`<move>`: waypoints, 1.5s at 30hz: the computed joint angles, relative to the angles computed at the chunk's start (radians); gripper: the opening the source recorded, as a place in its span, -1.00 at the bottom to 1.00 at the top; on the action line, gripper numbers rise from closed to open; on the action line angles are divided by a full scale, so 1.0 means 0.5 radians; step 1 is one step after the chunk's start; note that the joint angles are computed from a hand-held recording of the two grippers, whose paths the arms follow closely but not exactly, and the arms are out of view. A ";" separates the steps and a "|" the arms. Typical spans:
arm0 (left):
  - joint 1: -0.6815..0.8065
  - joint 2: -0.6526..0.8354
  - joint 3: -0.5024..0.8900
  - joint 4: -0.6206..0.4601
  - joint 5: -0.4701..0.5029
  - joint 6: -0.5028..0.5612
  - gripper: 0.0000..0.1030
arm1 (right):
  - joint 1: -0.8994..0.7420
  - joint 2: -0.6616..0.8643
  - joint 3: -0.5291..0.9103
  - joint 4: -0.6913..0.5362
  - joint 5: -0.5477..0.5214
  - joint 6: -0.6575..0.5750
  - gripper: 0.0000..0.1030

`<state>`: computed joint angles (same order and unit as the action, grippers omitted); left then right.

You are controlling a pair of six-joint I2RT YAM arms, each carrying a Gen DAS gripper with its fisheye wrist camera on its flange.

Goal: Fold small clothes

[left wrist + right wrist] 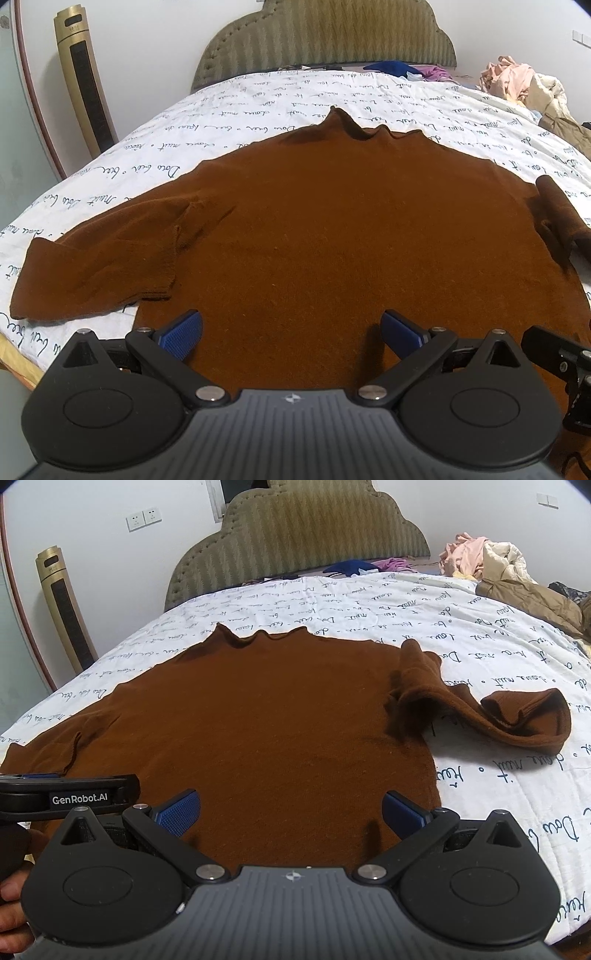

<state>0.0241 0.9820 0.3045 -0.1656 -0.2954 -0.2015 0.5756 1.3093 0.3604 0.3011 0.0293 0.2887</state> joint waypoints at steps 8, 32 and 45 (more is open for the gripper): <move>-0.010 0.025 -0.006 0.020 -0.003 0.010 1.00 | -0.047 0.001 -0.046 0.089 -0.059 -0.008 1.00; -0.081 0.091 -0.001 0.038 -0.079 0.009 1.00 | -0.042 -0.094 -0.181 0.316 -0.111 -0.174 0.99; -0.275 0.095 0.083 0.020 -0.130 -0.022 1.00 | -0.246 -0.195 -0.276 0.417 -0.255 -0.343 0.98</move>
<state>-0.1135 1.0293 0.3459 -0.1557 -0.3605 -0.2125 0.4525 1.2117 0.2226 0.5096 -0.0983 0.1171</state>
